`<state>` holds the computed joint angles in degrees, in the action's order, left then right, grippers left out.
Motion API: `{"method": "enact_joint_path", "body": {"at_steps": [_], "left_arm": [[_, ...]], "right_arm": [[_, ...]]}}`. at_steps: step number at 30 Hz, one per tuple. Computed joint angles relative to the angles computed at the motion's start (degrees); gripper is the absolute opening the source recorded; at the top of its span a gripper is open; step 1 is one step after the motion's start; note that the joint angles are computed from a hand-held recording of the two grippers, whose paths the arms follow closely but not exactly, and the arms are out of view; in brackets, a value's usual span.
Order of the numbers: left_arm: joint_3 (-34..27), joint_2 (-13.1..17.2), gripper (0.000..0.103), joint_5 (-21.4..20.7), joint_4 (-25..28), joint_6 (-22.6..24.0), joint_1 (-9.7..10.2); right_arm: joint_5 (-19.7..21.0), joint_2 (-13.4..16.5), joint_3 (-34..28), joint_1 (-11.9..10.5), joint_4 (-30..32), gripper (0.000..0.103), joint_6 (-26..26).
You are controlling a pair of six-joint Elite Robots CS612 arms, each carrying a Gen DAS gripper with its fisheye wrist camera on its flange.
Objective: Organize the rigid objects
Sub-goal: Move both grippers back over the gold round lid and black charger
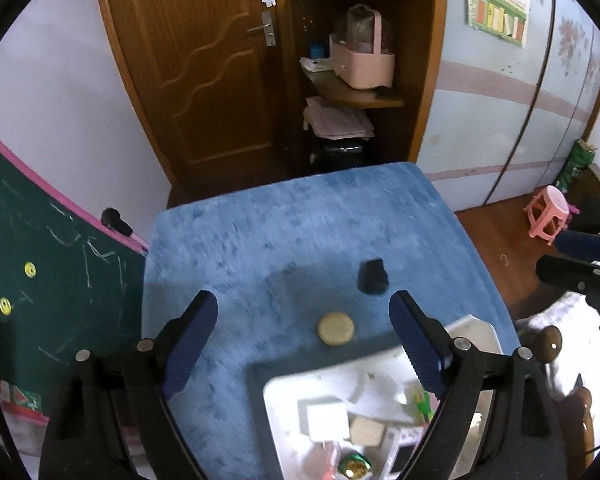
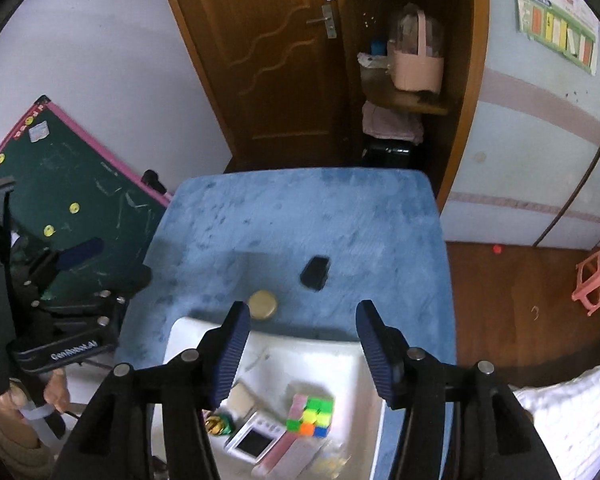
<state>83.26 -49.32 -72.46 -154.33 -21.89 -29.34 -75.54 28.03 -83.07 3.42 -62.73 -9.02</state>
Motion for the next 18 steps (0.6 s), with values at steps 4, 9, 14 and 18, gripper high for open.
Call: {"method": "enact_joint_path", "body": {"at_steps": [4,9,14,18], "left_arm": [[-3.39,2.25,0.090,-0.62,3.65,0.66,0.80],[-9.79,6.80,0.090,-5.55,13.71,-0.03,2.24],[-15.31,11.65,0.090,-12.70,22.96,-3.59,3.42],[-17.91,14.42,0.090,-17.01,27.60,-7.65,3.78]], "right_arm": [[0.23,-1.67,4.84,-0.10,-1.49,0.056,0.59],[-0.10,-3.63,13.03,0.04,-3.18,0.056,1.82],[-2.04,-4.96,21.00,0.67,-3.22,0.056,3.94],[-2.71,-5.74,26.66,1.24,-4.19,0.056,1.91]]}}
